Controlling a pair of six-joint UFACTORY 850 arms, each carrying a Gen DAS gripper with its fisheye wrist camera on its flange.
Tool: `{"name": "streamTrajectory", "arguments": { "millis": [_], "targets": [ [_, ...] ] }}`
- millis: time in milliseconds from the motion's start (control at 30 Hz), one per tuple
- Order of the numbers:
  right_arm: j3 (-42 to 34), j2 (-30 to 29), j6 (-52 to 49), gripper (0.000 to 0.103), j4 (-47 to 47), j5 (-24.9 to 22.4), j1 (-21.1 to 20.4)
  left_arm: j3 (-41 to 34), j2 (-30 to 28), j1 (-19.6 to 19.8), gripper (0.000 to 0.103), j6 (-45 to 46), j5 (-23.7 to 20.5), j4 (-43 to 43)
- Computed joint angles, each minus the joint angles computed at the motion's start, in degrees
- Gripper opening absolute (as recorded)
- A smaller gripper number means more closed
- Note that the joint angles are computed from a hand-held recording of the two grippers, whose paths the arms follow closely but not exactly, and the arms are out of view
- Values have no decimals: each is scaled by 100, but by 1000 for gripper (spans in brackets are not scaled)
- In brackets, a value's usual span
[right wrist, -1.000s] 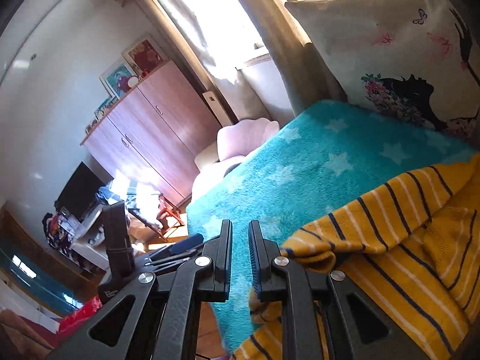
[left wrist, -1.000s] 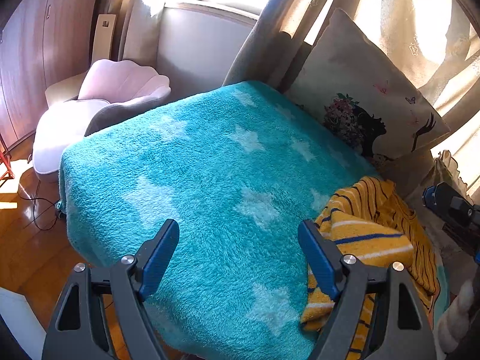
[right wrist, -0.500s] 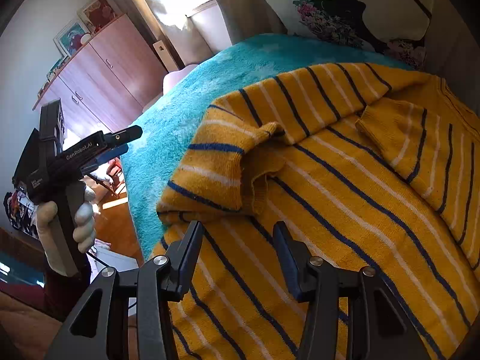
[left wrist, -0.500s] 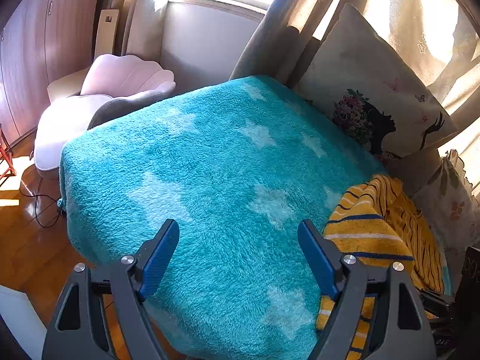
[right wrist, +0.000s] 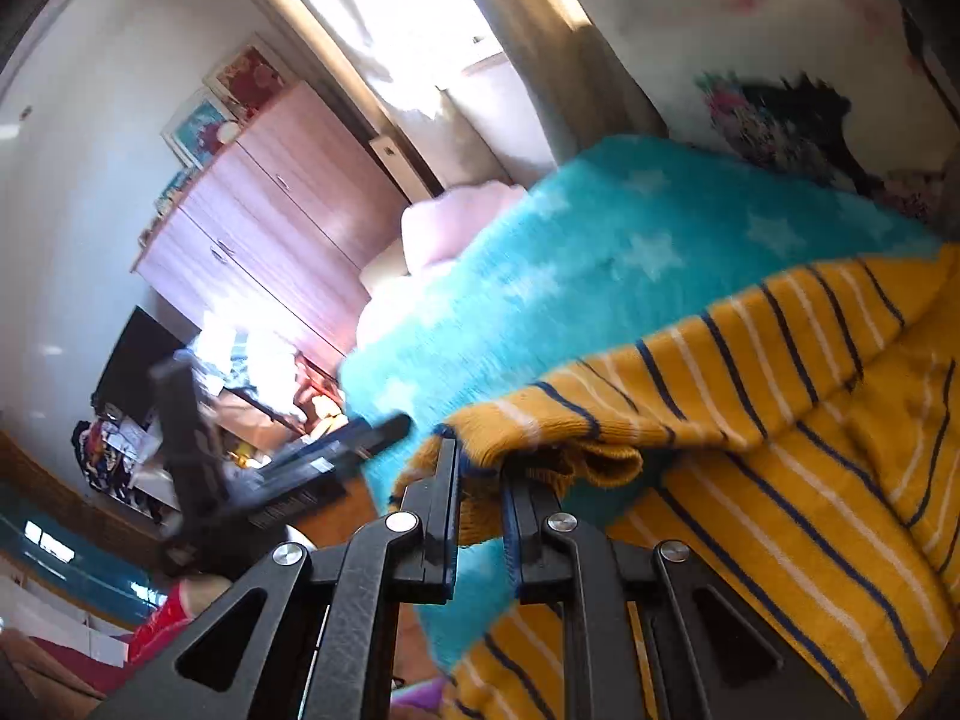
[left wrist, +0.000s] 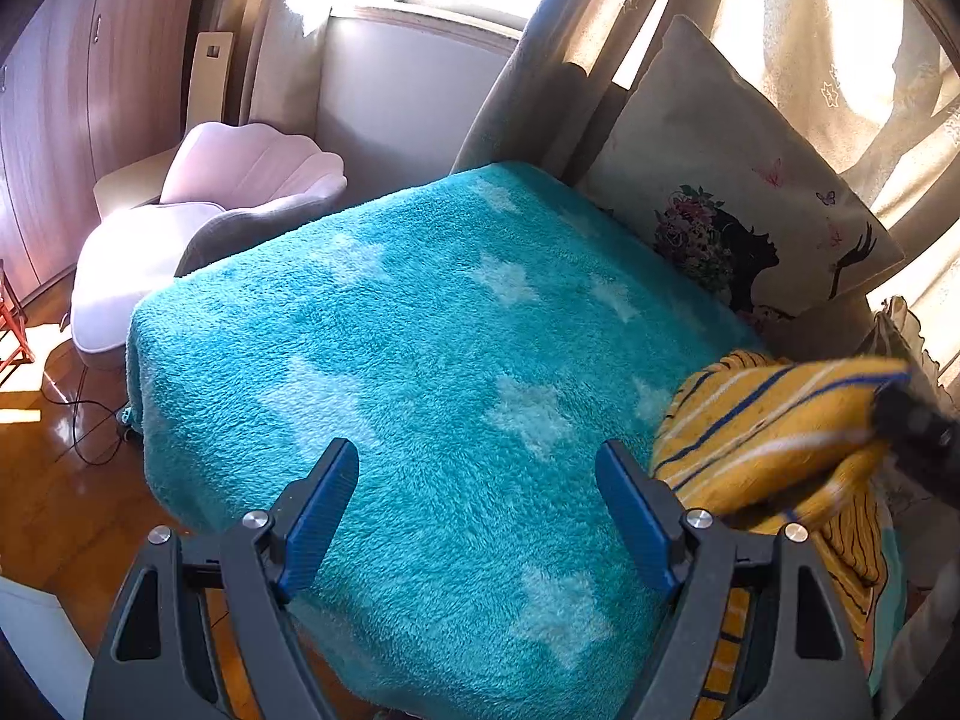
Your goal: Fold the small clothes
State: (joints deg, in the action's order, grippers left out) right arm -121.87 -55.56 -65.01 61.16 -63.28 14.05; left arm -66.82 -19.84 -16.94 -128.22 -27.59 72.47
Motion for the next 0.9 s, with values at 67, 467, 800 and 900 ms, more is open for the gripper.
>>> {"name": "streamTrajectory", "arguments": {
  "millis": [67,467,800,900],
  "targets": [
    [12,215,-431,8,747,-329,-87,14,37,-8,80,26,-69,-11],
    [891,848,-196,3,144,1862,-1002,-124,-51,-8,81,219,-11,-12],
    [803,477,-259,58,-500,2035,-1006,-727,-513,-159,81,985,12,-514],
    [1141,612,-1246,58,-741,2781,-535,-710,-486,-196,80,1007,-63,-498]
  ]
}}
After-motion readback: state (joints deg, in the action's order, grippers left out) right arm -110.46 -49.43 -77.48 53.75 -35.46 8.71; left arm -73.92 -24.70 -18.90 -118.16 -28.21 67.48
